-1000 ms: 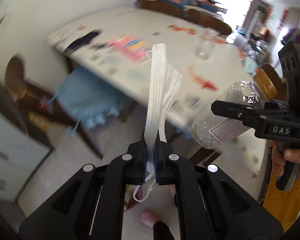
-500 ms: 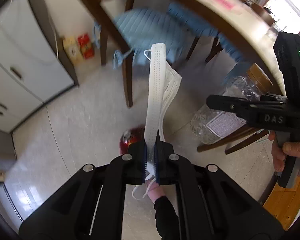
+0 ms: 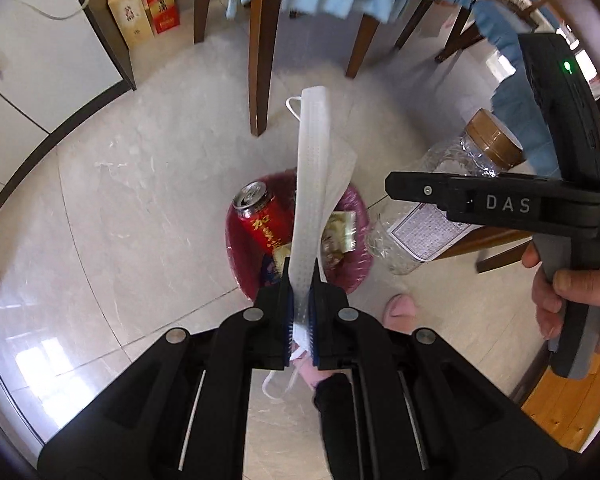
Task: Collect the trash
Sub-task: 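Carry the white mask and water bottle down over the trash bin with both tools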
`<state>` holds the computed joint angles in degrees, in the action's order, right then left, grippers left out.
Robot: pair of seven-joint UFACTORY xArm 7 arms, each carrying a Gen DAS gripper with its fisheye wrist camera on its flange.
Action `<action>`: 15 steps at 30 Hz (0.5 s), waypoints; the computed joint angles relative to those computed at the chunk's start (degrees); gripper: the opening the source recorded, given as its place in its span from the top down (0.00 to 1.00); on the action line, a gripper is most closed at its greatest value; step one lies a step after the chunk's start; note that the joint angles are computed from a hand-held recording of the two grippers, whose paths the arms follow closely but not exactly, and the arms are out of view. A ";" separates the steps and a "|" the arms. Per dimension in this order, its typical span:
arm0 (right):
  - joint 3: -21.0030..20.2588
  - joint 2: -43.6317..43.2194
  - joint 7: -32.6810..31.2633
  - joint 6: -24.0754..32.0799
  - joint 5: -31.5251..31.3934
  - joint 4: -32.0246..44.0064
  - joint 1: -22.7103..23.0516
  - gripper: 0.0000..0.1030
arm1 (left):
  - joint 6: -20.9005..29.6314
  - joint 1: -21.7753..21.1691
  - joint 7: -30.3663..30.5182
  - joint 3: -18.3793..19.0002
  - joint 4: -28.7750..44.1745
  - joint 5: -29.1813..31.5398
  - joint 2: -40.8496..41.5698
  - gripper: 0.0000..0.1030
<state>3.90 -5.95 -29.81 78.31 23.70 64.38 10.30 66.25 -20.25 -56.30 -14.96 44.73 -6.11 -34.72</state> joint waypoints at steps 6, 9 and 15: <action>1.42 2.72 0.02 -7.02 -2.87 -5.85 1.18 0.34 | -7.38 -1.35 0.71 0.53 -7.95 -2.20 0.73 0.95; 1.91 4.01 0.11 -9.58 -3.87 -7.50 1.72 0.34 | -9.25 -2.10 1.03 0.80 -10.06 -2.88 1.14 0.95; 2.94 6.68 0.62 -13.66 -6.24 -9.53 2.96 0.34 | -12.45 -3.30 1.67 1.41 -13.47 -4.24 2.22 0.95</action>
<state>6.84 0.73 -29.19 64.65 17.46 54.85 13.26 53.80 -23.55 -54.63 -13.55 31.26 -10.35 -32.50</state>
